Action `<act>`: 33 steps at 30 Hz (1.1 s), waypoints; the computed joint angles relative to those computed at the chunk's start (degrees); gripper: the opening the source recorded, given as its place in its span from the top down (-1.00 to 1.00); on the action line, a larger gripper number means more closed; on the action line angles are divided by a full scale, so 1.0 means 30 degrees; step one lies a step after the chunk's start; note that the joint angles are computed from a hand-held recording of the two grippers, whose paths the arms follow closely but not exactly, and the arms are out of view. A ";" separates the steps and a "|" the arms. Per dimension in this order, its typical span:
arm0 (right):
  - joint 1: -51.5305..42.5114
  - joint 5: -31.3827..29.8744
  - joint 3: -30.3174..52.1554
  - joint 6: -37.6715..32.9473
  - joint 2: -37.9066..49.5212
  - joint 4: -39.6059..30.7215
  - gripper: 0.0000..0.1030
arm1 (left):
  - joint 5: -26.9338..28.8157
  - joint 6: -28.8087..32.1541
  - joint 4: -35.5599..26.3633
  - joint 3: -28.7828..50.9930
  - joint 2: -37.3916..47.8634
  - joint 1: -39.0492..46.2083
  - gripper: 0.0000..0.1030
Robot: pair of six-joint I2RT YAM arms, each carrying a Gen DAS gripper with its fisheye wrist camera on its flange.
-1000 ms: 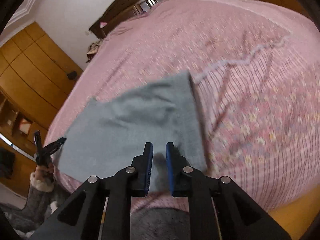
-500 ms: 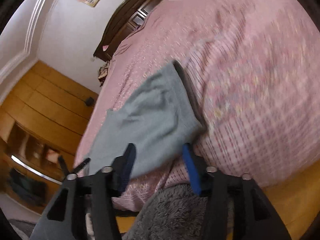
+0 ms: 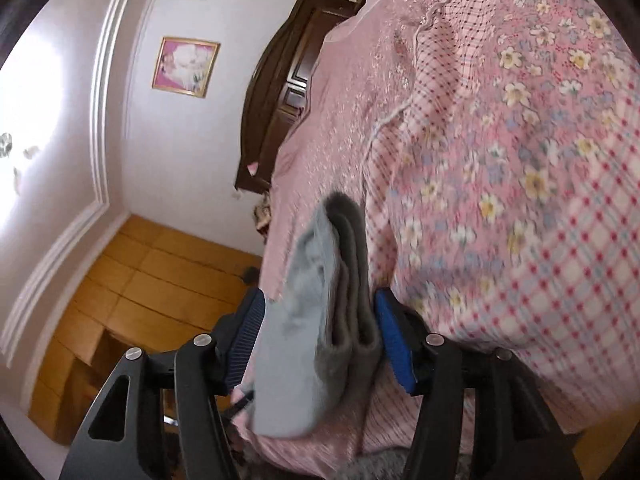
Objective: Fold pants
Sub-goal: 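Grasp the sweatpants waistband with the right gripper and lift it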
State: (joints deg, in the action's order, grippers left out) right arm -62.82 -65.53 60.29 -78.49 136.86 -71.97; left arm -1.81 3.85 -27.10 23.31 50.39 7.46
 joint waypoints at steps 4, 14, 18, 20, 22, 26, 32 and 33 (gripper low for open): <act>-0.0283 0.1795 -0.1507 -0.1005 -0.0876 0.0390 -0.14 | -0.0153 0.0136 -0.0206 0.0157 0.0121 -0.0076 0.07; 0.0263 -0.1012 -0.0532 -0.3012 0.2678 -0.1847 -0.10 | 0.0691 0.0754 -0.0249 0.0234 0.0159 0.0648 0.06; 0.0887 -0.0821 -0.3041 0.1787 -0.0714 0.3656 0.33 | 0.1911 0.1286 -0.0270 0.0149 -0.0018 0.1736 0.06; 0.0977 -0.0616 -0.4112 0.4399 -0.2151 0.6272 0.55 | 0.2034 0.1272 -0.0221 0.0095 -0.0095 0.1773 0.06; 0.0821 -0.0143 -0.4507 0.5365 -0.3281 0.6722 0.60 | 0.2143 0.1372 -0.0311 0.0131 -0.0173 0.1824 0.06; 0.1681 0.1234 -0.6371 1.0381 -0.7897 1.0079 0.61 | 0.3422 0.1839 -0.1449 0.0555 -0.0680 0.2709 0.05; 0.3920 0.3627 -0.9401 1.5087 -1.6211 1.3369 0.62 | 0.5667 0.3098 -0.3743 0.0688 -0.3178 0.4727 0.02; 0.4539 0.4257 -0.9996 1.5729 -1.8164 1.3875 0.62 | 0.5914 0.3366 -0.4122 0.0746 -0.3537 0.5029 0.00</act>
